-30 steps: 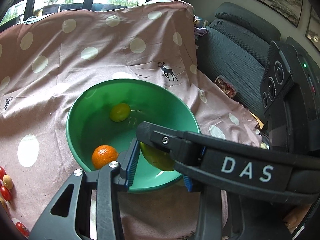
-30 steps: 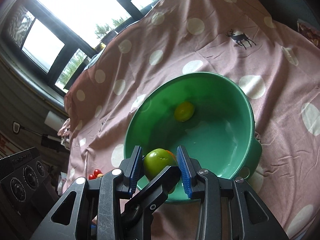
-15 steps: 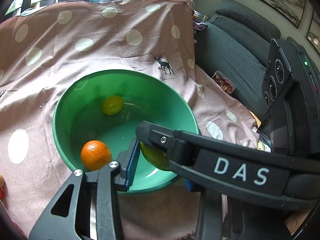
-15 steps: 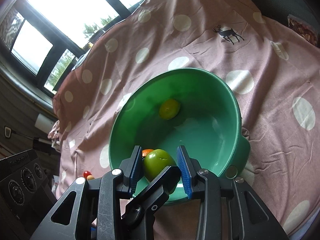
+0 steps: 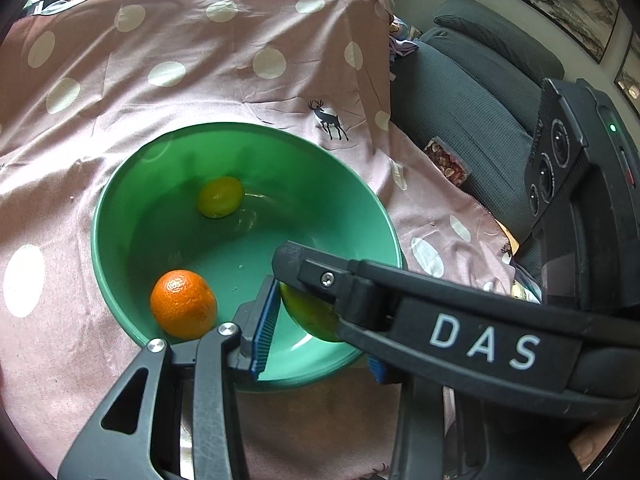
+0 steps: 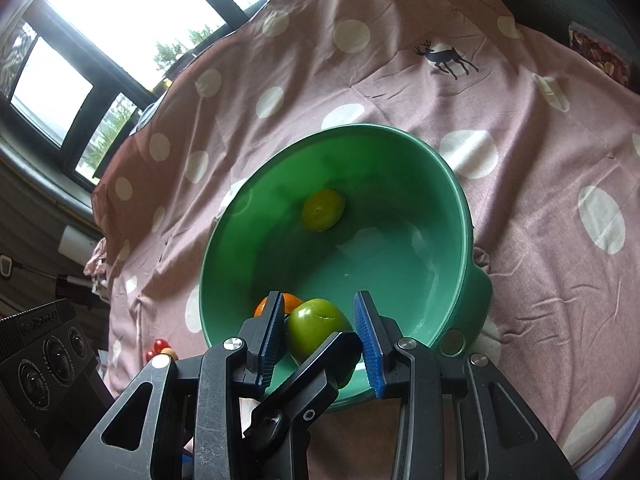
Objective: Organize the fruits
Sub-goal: 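Open the right gripper to drop the green apple into the bowl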
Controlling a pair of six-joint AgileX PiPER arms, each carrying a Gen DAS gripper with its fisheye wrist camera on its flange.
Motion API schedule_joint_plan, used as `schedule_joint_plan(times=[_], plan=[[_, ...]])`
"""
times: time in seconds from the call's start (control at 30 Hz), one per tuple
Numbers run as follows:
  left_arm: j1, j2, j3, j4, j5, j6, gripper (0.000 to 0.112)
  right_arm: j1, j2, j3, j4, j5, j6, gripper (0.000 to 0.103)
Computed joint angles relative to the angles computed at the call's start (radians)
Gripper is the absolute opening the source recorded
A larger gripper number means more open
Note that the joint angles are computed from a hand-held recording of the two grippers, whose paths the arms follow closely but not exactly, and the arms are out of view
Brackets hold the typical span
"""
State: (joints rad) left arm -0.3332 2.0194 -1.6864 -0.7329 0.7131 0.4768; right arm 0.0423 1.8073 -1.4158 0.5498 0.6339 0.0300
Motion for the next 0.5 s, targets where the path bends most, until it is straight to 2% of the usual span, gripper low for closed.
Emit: schedule_joint_plan(times=[0.4,0.47,0.5], plan=[[-0.015,-0.002,-0.004,0.054,-0.005,-0.072,0.039,-0.011,0.005,0.002,0.021,0.014,-0.011,0.040],[-0.012,-0.007,0.002,0.048,0.000,-0.080,0.040,-0.002,-0.003,0.005,-0.024,0.008,0.034,0.042],[-0.009,-0.018,0.016,0.039,-0.005,-0.069,0.042,0.002,-0.006,0.007,-0.044,0.000,0.051,0.049]])
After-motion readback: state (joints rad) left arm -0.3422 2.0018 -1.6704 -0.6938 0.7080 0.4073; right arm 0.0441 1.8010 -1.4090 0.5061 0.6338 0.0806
